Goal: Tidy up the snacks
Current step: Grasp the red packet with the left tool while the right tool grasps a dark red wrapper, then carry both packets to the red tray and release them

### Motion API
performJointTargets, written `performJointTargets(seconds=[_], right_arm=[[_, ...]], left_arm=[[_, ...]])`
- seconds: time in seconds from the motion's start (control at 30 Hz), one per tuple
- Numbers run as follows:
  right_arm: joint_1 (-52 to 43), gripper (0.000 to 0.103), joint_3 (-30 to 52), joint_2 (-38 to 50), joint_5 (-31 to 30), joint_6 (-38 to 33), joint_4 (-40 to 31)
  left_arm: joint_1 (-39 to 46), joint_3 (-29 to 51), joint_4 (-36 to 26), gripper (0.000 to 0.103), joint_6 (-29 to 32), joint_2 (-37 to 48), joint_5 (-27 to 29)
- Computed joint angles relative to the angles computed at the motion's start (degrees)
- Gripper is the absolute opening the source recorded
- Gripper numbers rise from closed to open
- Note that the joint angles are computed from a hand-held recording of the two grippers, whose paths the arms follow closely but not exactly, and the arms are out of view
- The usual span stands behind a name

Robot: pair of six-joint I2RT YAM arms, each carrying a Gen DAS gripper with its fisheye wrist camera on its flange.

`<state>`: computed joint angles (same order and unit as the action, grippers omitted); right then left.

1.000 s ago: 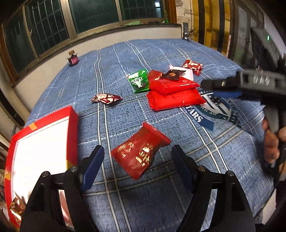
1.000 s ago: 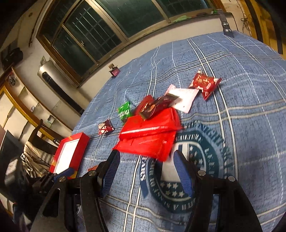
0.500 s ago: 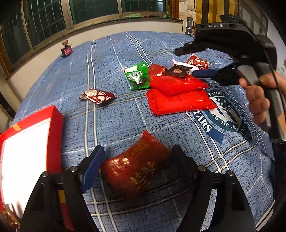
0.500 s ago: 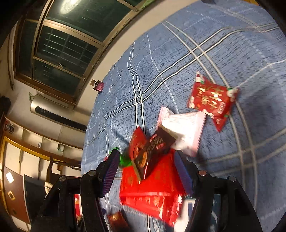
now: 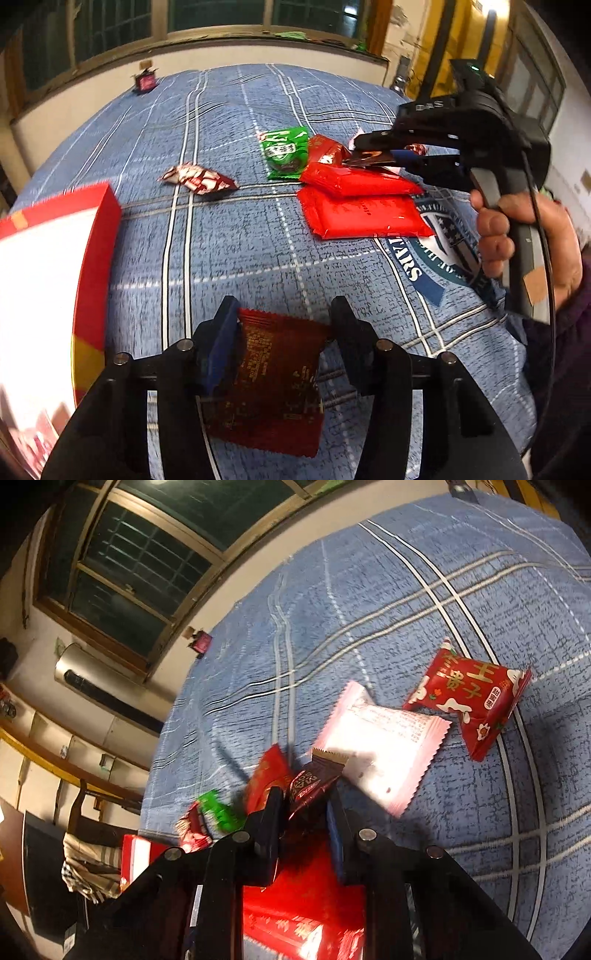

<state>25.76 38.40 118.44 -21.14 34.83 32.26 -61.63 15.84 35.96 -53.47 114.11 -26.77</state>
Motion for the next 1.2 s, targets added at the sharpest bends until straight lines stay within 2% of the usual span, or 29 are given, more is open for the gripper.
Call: performJointTargets(seconds=[0.2,0.43,0.57,0.73,0.93,1.07,1.2], right_arm=[[1.63,0.017,-9.08,-9.53,-2.44,-1.13,2.2],[4.19,0.017,-20.35,-14.52,-5.48,1.33,10.04],[7.18,0.017,-24.89,-13.49,-5.88,4.4,16.85],[11.86,0.017,-28.74,-8.84,-6.26,8.43,27.05],[16.63,0.017,-29.24,-7.25,-3.87,11.01,30.04],[18.85,0.017,-28.81,-6.93,-1.9,11.57,29.69],[18.89,0.017,-28.89,-5.23,-1.72,12.08,31.09]], left_arm=[[-3.44,-3.42,2.53,0.05,-6.22,-1.11,-0.1],[-11.33,-3.99,-0.65,0.05,-14.15,-1.91,-3.53],[-14.11,-4.47,-2.11,0.05,-16.61,-2.99,-4.8],[-19.15,-4.54,-8.58,0.05,-21.46,-6.91,-8.33],[-22.36,-4.56,-12.32,0.05,-25.17,-8.48,-10.53],[-22.85,-4.58,-10.27,0.05,-25.71,-5.81,-9.79],[-23.81,-2.24,-12.73,0.051,-27.76,-2.4,-8.59]])
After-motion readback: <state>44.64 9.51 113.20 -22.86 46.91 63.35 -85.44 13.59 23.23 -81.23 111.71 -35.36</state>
